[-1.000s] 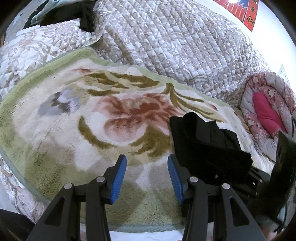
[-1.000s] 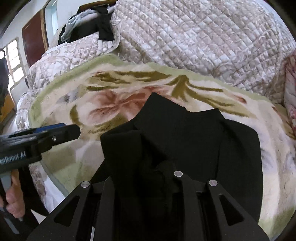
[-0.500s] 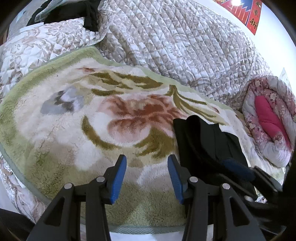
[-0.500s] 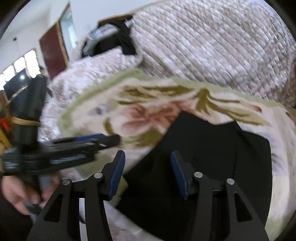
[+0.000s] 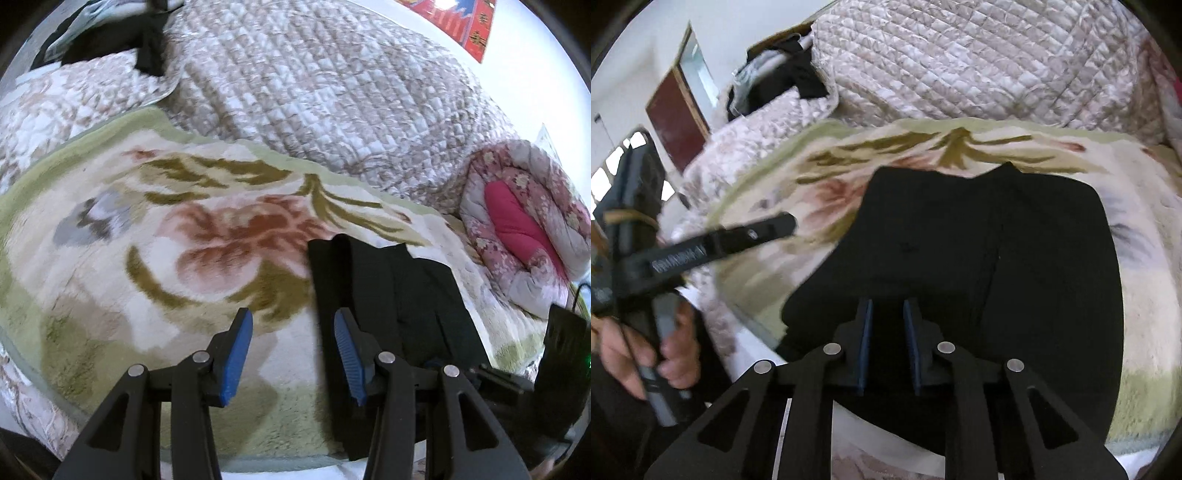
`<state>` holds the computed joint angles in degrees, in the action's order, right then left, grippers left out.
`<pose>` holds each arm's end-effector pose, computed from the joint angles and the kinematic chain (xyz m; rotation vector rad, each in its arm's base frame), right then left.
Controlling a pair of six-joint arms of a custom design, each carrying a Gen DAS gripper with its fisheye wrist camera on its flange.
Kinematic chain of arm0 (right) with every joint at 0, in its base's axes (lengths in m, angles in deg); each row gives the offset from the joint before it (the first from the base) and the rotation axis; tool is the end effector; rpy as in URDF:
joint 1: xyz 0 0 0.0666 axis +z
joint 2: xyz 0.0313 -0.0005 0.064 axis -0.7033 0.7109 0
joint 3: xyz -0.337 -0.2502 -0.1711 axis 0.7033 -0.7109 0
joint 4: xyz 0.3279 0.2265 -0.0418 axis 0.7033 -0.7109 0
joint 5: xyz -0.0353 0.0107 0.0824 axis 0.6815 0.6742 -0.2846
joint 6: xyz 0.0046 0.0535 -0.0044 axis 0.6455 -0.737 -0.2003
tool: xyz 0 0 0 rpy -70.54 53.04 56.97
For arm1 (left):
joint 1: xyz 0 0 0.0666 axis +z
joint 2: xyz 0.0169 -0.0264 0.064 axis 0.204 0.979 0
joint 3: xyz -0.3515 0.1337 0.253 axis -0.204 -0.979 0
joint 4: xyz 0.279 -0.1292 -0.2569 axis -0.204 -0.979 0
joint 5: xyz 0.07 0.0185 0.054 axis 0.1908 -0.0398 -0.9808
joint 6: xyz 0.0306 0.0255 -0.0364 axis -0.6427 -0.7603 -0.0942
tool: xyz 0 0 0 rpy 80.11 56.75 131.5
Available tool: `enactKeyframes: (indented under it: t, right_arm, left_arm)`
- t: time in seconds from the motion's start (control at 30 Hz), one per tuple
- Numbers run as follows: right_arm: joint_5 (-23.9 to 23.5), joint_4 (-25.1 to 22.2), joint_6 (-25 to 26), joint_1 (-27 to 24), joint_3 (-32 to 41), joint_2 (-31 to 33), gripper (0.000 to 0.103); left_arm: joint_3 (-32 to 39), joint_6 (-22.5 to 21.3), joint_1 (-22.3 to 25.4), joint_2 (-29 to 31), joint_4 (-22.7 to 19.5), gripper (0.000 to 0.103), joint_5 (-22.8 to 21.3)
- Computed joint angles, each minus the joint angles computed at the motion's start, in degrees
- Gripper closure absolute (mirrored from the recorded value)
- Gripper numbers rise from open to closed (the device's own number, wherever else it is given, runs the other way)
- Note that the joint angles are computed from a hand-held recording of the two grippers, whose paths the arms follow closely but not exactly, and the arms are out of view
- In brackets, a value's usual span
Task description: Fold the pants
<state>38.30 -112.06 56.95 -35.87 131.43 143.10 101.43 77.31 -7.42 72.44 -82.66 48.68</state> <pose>0.6804 0.1282 0.3185 -0.8454 2.1544 0.7486 0.5858 -0.1962 0.4079 -0.4171 2.2634 -0.2352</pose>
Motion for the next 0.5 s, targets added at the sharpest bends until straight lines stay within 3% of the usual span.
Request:
enactKeyframes:
  t: [0.17,0.43,0.5]
  right_arm:
    - [2.98,1.10,-4.88,-2.80,6.74,2.36,0.084]
    - [8.76,-7.33,-2.51,-2.93,21.62,10.21,0.084]
    - [9.71,-9.91,-1.53,-2.58,25.13,12.61,0.084]
  left_arm:
    - [4.90,-2.17,-0.36,2.51,-1.99,0.054,1.61]
    - [20.27,-12.75,-1.59,11.63,-6.53,0.054,6.14]
    - [24.45,-15.57,-1.72,14.81,-9.28,0.054,5.28]
